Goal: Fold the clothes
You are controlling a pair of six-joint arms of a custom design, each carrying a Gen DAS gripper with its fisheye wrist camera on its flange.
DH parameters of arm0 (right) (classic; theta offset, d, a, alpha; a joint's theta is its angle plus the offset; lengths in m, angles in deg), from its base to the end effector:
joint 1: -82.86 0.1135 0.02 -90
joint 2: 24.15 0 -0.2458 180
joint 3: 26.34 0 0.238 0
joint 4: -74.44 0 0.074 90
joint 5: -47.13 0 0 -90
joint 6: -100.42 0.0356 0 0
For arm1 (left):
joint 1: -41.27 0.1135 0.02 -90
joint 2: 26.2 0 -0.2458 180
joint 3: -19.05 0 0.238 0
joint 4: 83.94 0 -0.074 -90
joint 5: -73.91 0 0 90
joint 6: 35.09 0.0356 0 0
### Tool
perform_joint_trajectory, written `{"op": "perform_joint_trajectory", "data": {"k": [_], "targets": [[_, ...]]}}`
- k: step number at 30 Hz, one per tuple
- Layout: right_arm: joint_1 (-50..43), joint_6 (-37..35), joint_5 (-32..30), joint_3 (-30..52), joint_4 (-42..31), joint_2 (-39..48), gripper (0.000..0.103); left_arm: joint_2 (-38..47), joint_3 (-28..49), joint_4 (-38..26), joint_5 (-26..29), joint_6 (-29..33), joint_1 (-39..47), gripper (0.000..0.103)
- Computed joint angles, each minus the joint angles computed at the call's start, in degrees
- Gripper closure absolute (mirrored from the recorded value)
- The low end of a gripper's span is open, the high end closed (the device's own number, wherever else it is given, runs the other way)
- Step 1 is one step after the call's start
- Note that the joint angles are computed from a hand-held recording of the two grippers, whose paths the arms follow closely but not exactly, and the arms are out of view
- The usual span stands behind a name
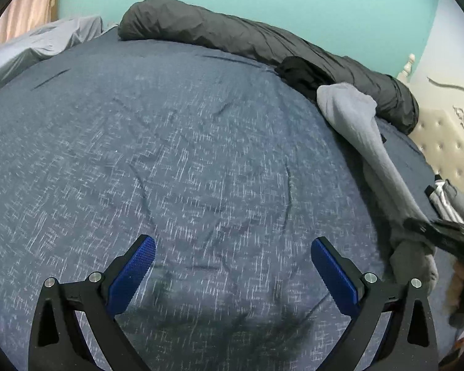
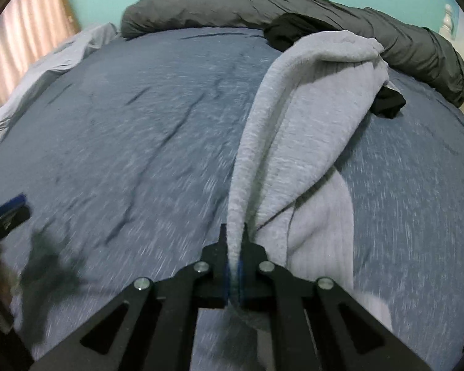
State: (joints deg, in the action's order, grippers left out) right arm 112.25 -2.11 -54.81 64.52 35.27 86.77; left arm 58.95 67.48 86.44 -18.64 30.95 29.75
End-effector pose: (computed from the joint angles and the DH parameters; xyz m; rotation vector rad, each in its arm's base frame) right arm 0.3336 0.1963 0.1680 -1.0060 2.4159 0.3761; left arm 0.2606 -0.0515 0.1369 -0.2804 2.3756 -0.2413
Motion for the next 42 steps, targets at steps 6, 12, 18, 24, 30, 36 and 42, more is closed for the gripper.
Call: {"op": "perform_joint_trajectory", "data": {"k": [6, 12, 18, 24, 30, 36, 42], "targets": [[-3.49, -8.16, -7.01, -15.76, -4.70, -15.57, 0.100, -1.10, -0.82, -0.14, -1.10, -0.61, -1.74, 0.000], [-9.49, -17.39, -7.56, -22.26, -13.56, -22.63, 0.100, -1.65, -0.74, -0.51, -0.57, -0.75, -2.22, 0.000], [-16.53, -12.17, -16.32, -14.60, -16.98, -22.39, 0.095, -2.45, -0.90, -0.46, -0.36, -0.16, -1.57, 0.000], [-16.00, 0.06, -19.13, -6.39, -11.01, -16.92, 0.073, -0.65, -0.07, 0.09, 0.51, -0.19, -0.37, 0.000], [-14.02, 9.19, -14.12, 5.01, -9.89, -5.06, 0.045, 1.82, 0.89, 0.83, 1.14, 0.32, 0.04, 0.000], [-11.29, 11.95, -9.74, 23.73, -14.09, 11.18, 0.045, 4.58, 2.24, 1.23, 2.16, 0.45, 1.57, 0.000], [-9.80, 14.76, -8.18, 43.99, -19.31, 26.09, 0.044, 6.31, 3.00, 2.09, 2.79, 0.78, 2.74, 0.000]]}}
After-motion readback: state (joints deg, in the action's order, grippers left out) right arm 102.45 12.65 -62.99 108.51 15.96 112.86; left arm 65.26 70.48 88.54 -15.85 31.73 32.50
